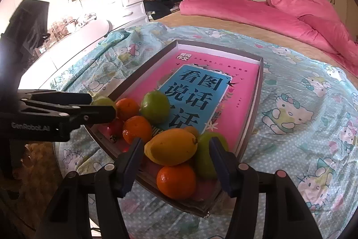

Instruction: Organize fruits

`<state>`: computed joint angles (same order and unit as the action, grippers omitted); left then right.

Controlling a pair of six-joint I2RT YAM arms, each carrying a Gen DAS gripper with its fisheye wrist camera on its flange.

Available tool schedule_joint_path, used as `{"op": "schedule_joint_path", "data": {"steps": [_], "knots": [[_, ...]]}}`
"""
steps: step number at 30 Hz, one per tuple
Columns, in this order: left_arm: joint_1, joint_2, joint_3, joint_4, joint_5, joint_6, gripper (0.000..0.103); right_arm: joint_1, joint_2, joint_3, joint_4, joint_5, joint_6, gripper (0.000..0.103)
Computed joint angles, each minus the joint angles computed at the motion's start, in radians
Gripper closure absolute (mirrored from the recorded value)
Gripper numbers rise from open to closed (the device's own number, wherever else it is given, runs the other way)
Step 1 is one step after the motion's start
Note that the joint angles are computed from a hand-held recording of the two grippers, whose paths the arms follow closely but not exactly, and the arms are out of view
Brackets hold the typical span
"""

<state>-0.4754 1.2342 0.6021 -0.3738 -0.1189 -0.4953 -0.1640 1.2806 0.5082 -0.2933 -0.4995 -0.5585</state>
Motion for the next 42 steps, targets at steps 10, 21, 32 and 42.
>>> {"op": "schedule_joint_path", "data": {"steps": [10, 21, 32, 42], "knots": [[-0.032, -0.049, 0.016, -0.043, -0.046, -0.035, 0.023, -0.018, -0.049, -0.003, 0.000, 0.013, 0.015, 0.029], [-0.095, -0.085, 0.029, -0.098, -0.093, -0.095, 0.023, -0.059, -0.237, -0.028, -0.036, -0.008, 0.024, 0.015], [-0.268, -0.162, 0.022, -0.200, -0.187, -0.221, 0.023, -0.290, -0.451, 0.008, -0.321, -0.156, -0.107, 0.006], [-0.529, -0.183, 0.006, -0.295, -0.293, -0.435, 0.023, -0.559, -0.497, 0.024, -0.647, -0.246, -0.410, 0.001]]}}
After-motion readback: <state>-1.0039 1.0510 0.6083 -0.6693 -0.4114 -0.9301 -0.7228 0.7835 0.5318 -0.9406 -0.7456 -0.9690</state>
